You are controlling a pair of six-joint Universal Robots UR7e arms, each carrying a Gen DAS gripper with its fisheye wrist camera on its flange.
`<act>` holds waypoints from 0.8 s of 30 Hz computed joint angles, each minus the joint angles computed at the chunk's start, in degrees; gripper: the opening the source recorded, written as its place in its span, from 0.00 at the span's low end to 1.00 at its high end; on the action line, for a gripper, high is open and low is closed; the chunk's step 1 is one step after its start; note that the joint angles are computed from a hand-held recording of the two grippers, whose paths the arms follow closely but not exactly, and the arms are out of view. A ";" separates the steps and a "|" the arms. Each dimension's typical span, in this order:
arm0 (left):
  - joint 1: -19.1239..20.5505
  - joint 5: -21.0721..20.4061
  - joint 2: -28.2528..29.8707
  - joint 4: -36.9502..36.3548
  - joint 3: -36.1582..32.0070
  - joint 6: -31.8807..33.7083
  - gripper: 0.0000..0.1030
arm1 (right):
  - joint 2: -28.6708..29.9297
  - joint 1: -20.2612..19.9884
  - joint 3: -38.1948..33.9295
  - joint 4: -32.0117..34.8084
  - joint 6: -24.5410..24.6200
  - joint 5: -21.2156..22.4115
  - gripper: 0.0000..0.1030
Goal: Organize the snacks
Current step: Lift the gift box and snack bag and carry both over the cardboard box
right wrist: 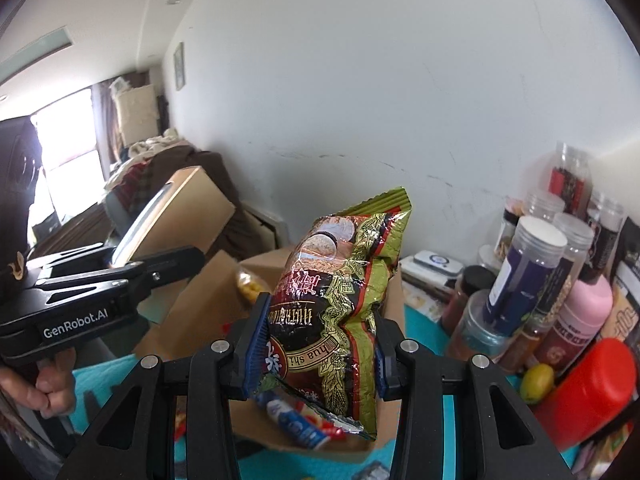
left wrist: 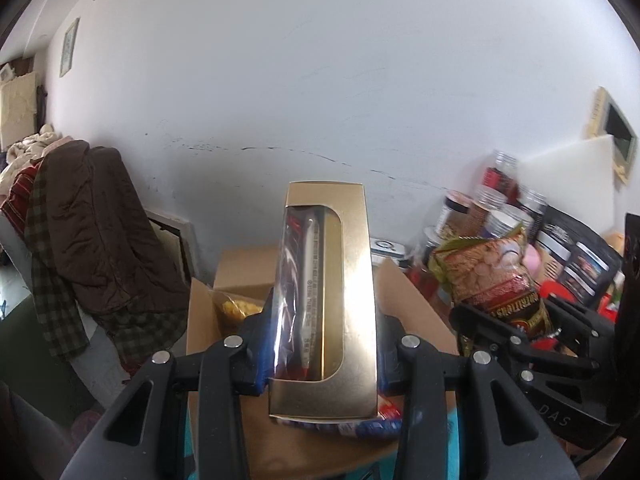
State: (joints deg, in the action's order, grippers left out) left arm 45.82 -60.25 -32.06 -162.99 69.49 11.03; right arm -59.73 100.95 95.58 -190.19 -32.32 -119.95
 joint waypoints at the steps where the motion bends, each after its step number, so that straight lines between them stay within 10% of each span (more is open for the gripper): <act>1: 0.33 0.20 1.12 0.72 -1.77 -0.22 0.36 | 0.64 -0.35 -1.25 0.69 0.32 -0.11 0.40; 24: 3.35 6.60 13.74 12.77 -19.19 1.84 0.36 | 4.86 -5.85 -10.47 17.13 5.88 2.36 0.40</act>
